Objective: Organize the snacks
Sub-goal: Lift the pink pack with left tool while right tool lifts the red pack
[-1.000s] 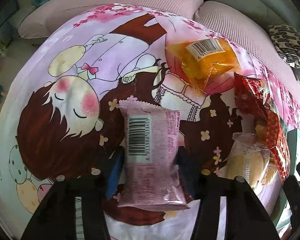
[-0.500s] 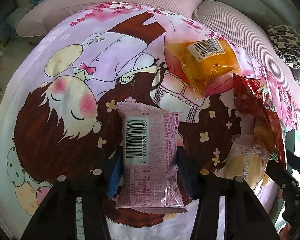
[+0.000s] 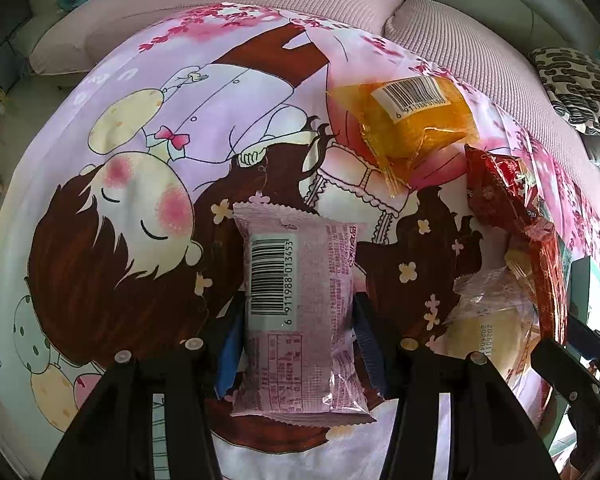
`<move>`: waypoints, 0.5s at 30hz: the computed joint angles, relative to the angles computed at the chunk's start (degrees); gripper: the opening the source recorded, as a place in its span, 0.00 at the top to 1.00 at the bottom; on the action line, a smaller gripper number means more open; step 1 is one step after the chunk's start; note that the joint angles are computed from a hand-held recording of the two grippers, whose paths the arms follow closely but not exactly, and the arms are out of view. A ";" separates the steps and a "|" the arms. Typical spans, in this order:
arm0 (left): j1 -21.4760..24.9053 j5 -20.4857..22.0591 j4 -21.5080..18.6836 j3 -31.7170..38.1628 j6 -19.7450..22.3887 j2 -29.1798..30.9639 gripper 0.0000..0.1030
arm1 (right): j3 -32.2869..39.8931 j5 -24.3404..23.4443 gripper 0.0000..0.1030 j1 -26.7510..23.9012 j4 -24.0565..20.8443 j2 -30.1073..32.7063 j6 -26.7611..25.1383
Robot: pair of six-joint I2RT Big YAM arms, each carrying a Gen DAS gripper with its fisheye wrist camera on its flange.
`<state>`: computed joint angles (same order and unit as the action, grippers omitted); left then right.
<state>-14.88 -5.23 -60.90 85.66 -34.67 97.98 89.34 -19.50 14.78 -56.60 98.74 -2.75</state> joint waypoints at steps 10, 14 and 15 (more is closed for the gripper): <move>-0.13 -0.77 0.05 -0.18 0.48 0.01 0.48 | -1.03 6.92 0.38 1.74 1.11 -0.34 1.01; -0.29 -0.95 0.04 -0.02 0.38 0.24 0.48 | -1.97 12.64 0.38 3.47 2.38 -1.34 -1.19; -0.28 -0.89 0.09 -0.08 0.32 0.22 0.48 | -1.88 13.18 0.38 3.70 2.32 -1.29 -1.53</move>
